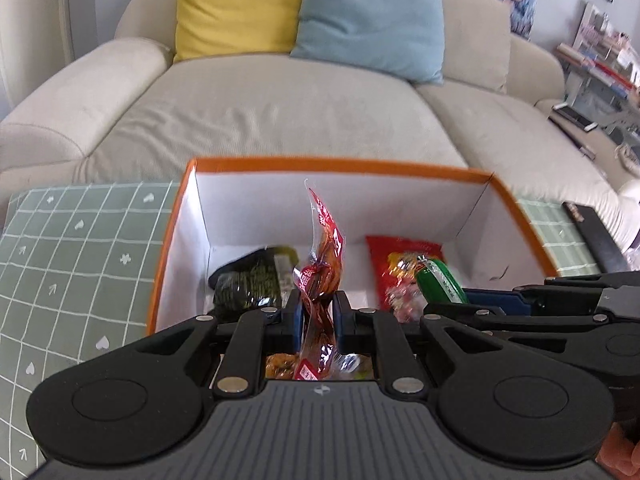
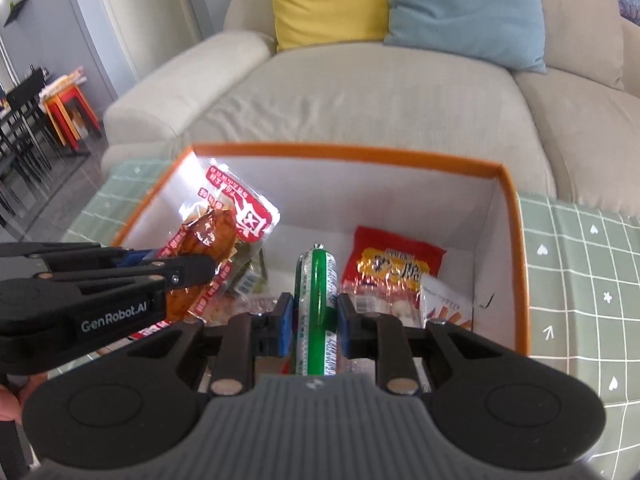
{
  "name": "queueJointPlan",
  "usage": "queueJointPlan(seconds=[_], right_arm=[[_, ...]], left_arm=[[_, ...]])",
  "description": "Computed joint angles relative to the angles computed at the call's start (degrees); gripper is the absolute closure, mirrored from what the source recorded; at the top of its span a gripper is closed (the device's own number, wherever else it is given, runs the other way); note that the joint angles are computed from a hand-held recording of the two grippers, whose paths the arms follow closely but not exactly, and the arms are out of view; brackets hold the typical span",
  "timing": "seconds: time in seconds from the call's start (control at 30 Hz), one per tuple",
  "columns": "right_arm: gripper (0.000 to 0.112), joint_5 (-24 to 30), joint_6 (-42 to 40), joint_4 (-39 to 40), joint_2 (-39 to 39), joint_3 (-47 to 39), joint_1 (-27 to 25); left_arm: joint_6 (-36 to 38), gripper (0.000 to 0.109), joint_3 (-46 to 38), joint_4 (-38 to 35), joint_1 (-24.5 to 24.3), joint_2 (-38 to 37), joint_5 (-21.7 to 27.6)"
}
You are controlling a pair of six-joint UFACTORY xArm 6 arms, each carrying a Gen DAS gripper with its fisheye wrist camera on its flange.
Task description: Organize snacks
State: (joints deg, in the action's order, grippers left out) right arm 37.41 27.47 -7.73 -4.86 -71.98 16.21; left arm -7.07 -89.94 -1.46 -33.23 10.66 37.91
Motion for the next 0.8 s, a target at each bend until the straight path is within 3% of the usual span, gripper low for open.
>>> queueJointPlan(seconds=[0.17, 0.3, 0.37, 0.5, 0.67, 0.8], right_arm=[[0.092, 1.4, -0.74, 1.97, 2.76, -1.7, -0.82], [0.091, 0.77, -0.79, 1.87, 2.5, -1.27, -1.02], [0.08, 1.08, -0.84, 1.5, 2.05, -1.37, -0.98], [0.076, 1.19, -0.56, 1.17, -0.16, -0.7, -0.74], [0.063, 0.71, 1.4, -2.59, -5.79, 1.47, 0.2], [0.061, -0.12, 5.5, -7.71, -11.6, 3.98, 1.12]], left_arm=[[-2.21, 0.089, -0.61, 3.37, -0.09, 0.93, 0.77], [-2.43, 0.07, -1.45, 4.3, -0.16, 0.86, 2.56], [-2.9, 0.064, -0.3, 5.34, -0.23, -0.15, 1.6], [-6.1, 0.052, 2.37, 9.84, -0.43, -3.07, -1.52], [-5.37, 0.05, 5.03, 15.19, -0.78, -8.14, -4.86], [-9.55, 0.05, 8.56, 24.5, -1.68, -13.68, -8.83]])
